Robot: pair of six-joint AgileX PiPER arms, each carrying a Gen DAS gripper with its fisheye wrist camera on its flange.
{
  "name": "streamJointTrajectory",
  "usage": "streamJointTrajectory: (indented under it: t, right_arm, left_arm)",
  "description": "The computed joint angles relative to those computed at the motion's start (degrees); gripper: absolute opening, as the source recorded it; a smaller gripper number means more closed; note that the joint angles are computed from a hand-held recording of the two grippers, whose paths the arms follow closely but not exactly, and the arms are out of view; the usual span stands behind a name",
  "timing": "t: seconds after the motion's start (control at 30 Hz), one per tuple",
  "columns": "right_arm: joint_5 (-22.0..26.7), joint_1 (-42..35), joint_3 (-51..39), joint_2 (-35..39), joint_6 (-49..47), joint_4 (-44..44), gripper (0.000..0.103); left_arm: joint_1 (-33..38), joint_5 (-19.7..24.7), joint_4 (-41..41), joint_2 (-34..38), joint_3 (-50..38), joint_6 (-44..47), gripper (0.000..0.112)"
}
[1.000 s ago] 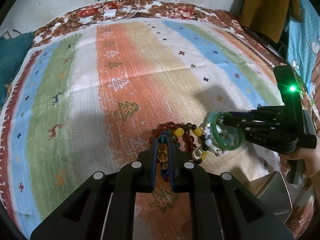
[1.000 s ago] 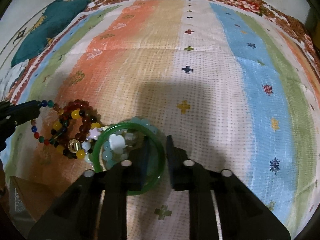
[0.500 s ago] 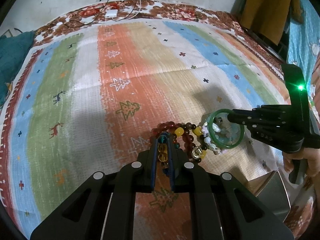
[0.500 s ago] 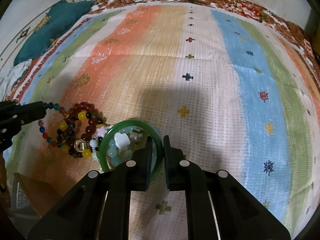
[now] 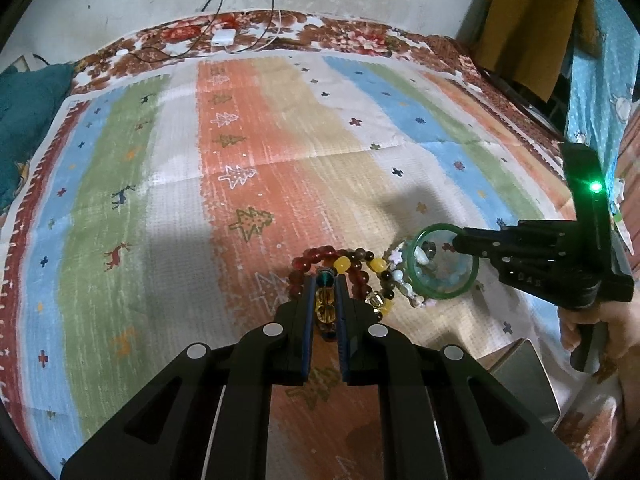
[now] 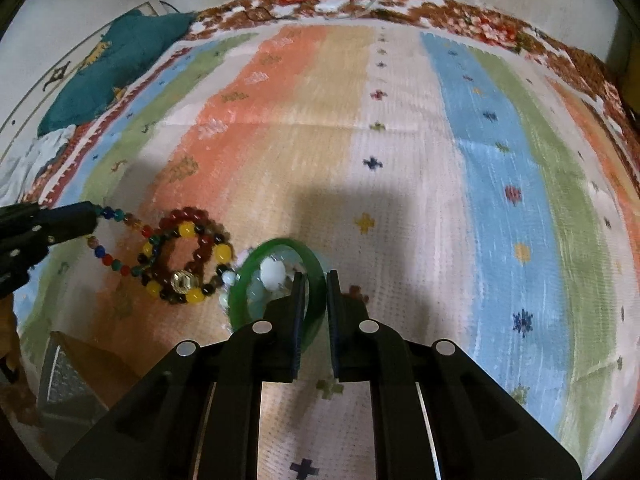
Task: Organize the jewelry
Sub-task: 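Pull the green bangle away with the right tool while the left holds the beads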
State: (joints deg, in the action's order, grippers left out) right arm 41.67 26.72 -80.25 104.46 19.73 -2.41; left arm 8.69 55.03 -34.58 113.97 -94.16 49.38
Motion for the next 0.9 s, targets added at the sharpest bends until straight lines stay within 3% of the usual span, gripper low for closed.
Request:
streamJointTrajectory:
  t: [0.33,0.53,0.9]
  right_arm:
    - [2.6,-0.2,-1.4,2.4,0.2,0.0,0.014]
    - [2.9,-0.2,-2.6,3.6,0.4,-0.1,0.028]
    - [2.1,0.0,-3.7,4.9,0.4,-1.6,0.029]
  left_arm:
    - [-0.1,0.0,-0.1,-0.1,0.4,0.0,0.009]
    - [-0.2,0.5,0.1,0.4,-0.2,0.4,0.009]
    - [-0.8,0.8,1.0,1.3,-1.3,0.2,0.009]
